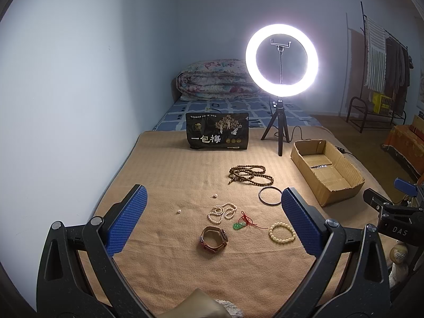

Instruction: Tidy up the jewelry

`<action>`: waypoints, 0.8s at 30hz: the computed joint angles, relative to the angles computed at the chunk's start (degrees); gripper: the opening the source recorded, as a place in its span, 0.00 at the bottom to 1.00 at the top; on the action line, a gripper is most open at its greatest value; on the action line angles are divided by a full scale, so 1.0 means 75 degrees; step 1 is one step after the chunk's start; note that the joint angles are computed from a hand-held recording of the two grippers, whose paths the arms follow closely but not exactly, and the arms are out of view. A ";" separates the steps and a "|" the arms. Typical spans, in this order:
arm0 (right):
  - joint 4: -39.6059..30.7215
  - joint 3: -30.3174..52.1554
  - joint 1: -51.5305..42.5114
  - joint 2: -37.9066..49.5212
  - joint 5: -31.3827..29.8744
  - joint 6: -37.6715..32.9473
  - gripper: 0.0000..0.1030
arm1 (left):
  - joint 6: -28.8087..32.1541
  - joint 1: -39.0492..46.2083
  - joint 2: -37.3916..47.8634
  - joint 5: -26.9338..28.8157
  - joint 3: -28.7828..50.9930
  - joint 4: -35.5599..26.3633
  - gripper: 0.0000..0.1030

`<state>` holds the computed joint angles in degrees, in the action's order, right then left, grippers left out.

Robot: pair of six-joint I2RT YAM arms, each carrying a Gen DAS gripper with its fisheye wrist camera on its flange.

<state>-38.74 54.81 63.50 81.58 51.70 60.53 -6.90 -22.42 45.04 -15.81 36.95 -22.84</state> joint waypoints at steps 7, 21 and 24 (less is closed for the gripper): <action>0.0009 -0.0016 0.0003 -0.0007 0.0004 0.0005 1.00 | -0.0010 0.0000 -0.0001 0.0006 -0.0009 0.0000 1.00; 0.0182 -0.0058 -0.0029 0.0017 -0.0167 -0.0061 1.00 | -0.0110 -0.0099 0.0194 -0.0106 -0.0240 0.0266 1.00; 0.0252 -0.0065 -0.0099 0.0011 -0.0270 -0.0153 1.00 | -0.0110 -0.0094 0.0348 -0.0099 -0.0253 0.0356 1.00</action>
<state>-36.85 54.32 62.76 81.66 49.68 59.39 -7.73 -23.12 47.65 -16.55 35.05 -20.17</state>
